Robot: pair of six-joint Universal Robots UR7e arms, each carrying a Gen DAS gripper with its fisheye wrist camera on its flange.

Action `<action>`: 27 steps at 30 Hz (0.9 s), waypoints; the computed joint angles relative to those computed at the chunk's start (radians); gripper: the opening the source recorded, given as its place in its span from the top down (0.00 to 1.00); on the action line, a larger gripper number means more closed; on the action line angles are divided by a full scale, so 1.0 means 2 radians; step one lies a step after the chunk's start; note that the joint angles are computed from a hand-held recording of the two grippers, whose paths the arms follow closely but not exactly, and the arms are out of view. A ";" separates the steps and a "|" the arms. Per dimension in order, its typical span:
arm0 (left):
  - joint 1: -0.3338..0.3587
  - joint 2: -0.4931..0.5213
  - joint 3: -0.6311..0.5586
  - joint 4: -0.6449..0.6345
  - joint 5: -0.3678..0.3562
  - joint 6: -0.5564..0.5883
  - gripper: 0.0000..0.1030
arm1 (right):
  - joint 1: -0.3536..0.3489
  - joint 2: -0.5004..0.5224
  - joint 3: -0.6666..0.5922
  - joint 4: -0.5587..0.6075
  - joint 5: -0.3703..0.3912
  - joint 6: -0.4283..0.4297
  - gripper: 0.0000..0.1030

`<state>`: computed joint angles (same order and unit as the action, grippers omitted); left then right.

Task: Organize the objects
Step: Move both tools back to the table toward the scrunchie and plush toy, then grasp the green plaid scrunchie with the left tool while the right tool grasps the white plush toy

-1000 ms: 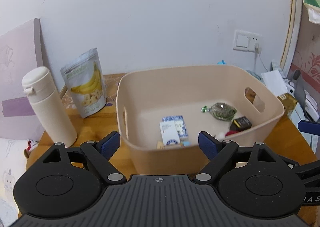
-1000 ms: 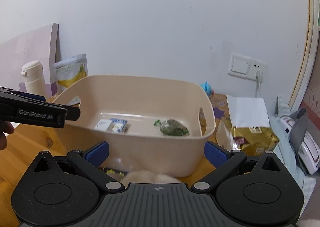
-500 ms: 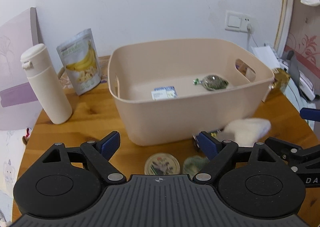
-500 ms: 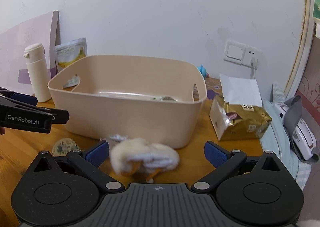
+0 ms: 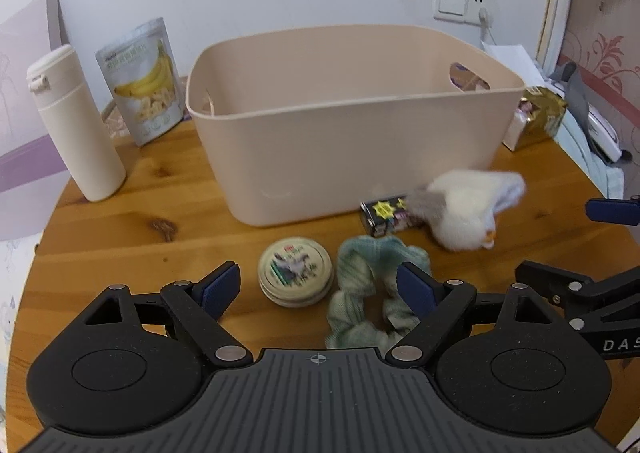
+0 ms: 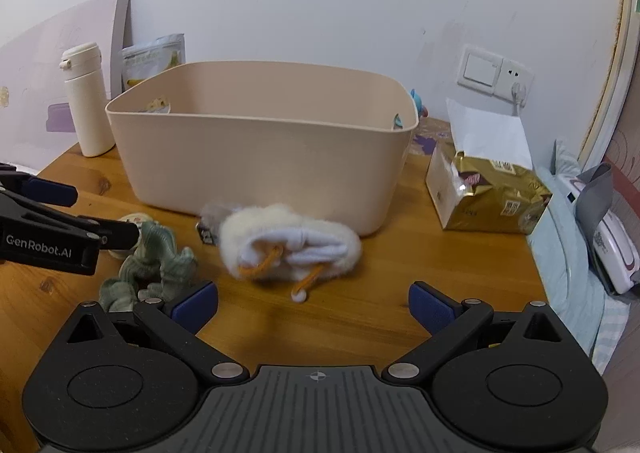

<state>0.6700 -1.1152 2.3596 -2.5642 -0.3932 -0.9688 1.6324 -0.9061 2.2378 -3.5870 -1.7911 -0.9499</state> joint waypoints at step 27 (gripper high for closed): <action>0.042 0.031 -0.016 -0.082 -0.089 0.018 0.29 | -0.032 0.014 -0.005 -0.006 0.072 0.011 0.00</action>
